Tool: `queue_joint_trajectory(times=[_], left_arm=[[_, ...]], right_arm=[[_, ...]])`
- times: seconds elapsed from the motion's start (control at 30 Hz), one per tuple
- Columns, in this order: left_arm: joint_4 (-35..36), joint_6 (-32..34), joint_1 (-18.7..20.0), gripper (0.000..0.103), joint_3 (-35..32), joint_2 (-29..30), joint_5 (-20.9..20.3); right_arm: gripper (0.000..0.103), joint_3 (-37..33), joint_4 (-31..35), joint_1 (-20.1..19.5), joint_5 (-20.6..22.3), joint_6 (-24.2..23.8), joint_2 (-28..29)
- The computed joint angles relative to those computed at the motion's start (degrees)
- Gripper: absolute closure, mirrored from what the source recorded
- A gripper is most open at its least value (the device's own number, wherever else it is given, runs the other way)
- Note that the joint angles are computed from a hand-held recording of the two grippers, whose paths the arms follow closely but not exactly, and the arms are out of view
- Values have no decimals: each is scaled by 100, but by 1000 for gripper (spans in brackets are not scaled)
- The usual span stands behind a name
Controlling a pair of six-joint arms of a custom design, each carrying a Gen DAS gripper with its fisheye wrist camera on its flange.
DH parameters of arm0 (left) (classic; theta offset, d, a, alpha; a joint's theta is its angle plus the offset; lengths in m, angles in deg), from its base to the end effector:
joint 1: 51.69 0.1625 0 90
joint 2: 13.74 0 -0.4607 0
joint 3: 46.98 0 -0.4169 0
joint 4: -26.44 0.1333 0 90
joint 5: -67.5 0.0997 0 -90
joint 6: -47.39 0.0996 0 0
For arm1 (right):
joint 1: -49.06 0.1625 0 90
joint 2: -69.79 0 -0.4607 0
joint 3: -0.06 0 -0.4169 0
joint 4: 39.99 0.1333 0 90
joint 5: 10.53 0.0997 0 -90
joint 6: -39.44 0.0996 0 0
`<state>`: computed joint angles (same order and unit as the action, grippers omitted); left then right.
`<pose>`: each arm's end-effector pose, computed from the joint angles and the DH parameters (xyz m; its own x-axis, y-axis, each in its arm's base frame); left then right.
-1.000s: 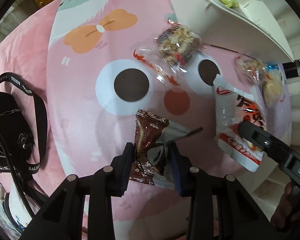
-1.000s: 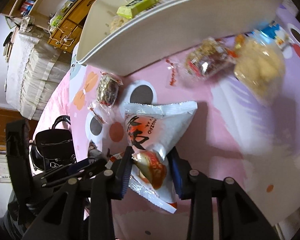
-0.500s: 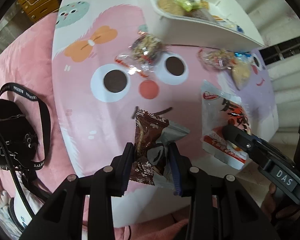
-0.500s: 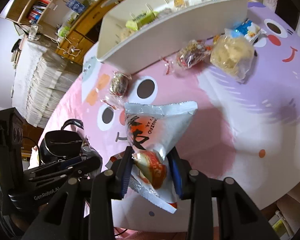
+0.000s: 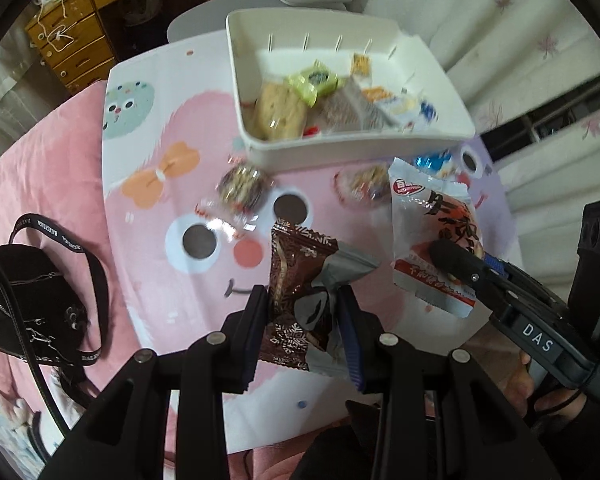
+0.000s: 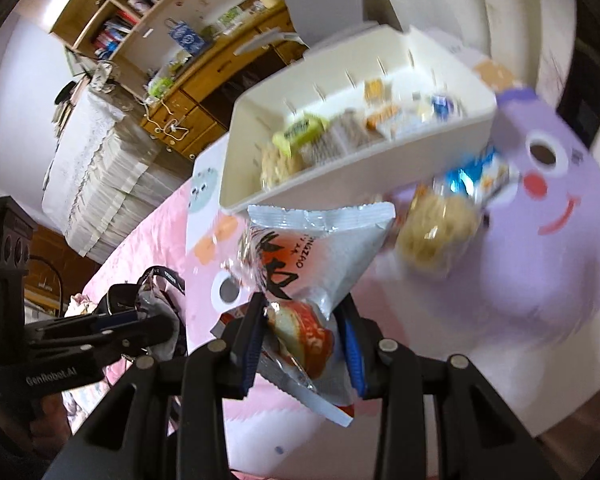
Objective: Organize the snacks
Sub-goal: 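Carry both packs into the white basket and open both grippers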
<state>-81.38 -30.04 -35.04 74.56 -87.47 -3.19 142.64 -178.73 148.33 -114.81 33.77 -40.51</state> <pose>-0.3820 -0.2878 0.1646 -0.8343 -0.0351 -0.5502 0.0712 0.9827 -0.1708 0.1582 -0.2940 0.3076 -0.9477 -0.1802 0.2634 -0.2493 0.9333 -0.2586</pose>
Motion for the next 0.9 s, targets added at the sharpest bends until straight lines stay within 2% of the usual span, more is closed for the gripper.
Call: queue_joint_trajectory(times=[0.13,0.5,0.67,0.9], left_arm=[[-102,-152,196,69,-304,243,153],[69,-176,648,69,-1339,1071,875],[87,-109,867,69,-1745,1417,1121],[117,7,1144,69,-2192,1821,1420]], right_arm=[[67,-407,242,-229,382,-285,163],[67,-1423,528,-514,704,-1221,978],[67,-1790,360,-645,768,-1592,1350],[66,-2049,-350,-781,652,-2341,1763]])
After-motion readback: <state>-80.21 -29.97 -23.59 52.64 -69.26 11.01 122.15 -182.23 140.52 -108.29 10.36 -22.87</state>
